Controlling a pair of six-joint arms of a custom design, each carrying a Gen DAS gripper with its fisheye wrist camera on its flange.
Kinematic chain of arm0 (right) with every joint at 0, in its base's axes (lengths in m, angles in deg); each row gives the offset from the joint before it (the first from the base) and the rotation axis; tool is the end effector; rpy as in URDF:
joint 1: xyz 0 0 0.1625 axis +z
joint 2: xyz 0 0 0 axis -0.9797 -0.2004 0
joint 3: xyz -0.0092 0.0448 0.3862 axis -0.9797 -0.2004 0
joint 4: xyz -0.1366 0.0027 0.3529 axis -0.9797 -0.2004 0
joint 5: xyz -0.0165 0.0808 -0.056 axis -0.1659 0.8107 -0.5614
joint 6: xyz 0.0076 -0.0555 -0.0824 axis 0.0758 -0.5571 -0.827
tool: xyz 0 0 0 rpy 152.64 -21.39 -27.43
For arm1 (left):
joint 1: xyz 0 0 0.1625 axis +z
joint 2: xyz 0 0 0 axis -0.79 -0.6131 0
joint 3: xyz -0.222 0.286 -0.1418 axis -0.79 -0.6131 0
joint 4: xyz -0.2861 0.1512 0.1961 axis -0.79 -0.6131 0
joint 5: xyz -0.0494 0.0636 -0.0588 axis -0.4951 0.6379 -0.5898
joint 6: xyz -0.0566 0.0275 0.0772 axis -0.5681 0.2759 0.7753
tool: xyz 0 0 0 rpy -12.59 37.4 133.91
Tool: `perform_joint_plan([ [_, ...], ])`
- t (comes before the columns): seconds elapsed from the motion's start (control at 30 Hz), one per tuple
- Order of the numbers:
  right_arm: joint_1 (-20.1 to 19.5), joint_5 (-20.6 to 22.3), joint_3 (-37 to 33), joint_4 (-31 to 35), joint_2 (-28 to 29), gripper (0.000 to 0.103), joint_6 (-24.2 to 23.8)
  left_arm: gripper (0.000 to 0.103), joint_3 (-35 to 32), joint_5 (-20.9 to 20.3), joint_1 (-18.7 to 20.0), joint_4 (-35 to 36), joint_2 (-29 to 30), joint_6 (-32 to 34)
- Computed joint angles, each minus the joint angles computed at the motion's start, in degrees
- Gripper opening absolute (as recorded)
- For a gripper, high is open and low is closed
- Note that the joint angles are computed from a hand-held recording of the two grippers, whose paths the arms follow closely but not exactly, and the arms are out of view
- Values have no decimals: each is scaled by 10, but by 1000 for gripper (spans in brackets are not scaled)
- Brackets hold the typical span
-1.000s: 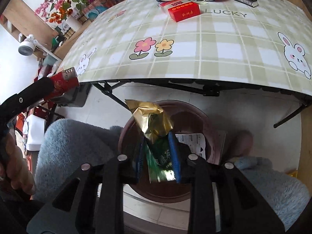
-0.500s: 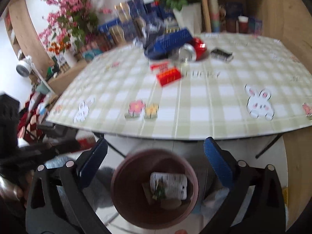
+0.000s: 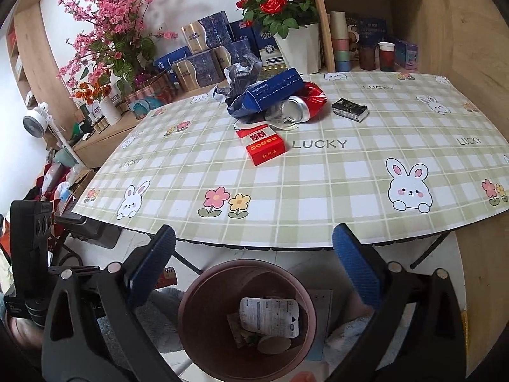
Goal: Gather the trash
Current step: 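Carry the tube and wrapper over the brown bin and open both tools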
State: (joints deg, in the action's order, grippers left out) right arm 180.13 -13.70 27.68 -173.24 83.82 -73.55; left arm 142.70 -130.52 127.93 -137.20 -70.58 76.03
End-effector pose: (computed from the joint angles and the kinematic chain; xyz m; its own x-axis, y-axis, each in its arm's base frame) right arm 0.2811 -0.7994 -0.0390 -0.7579 -0.5266 0.3851 -0.6440 0.6982 -0.3126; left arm 0.0199 -0.6849 0.2118 -0.8988 -0.1822 -0.3988 0.0769 0.8300 -0.5524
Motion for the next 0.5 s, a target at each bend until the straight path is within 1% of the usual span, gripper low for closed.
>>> perform_joint_plan([
  [0.1, -1, 1, 0, -1, 0, 97, 0, 10, -4, -3, 1, 8, 3, -1],
  [0.17, -6, 25, 15, -10, -9, 98, 8, 10, -7, -5, 1, 8, 5, 5],
  [0.3, -7, 24, 14, -23, -8, 98, 13, 12, -6, -6, -1, -1, 6, 18],
  [0.33, -7, 23, 12, -24, -7, 98, 14, 17, -6, -5, -2, -2, 6, 22],
  [0.37, -7, 25, 14, -27, -8, 98, 14, 27, -6, -7, -2, -4, 7, 25],
  [0.43, -8, 29, 17, -36, -10, 98, 13, 36, -3, -11, -3, -11, 6, 32],
  [0.5, -7, 29, 10, -31, -7, 98, 13, 39, -2, -10, -5, -14, 6, 37],
])
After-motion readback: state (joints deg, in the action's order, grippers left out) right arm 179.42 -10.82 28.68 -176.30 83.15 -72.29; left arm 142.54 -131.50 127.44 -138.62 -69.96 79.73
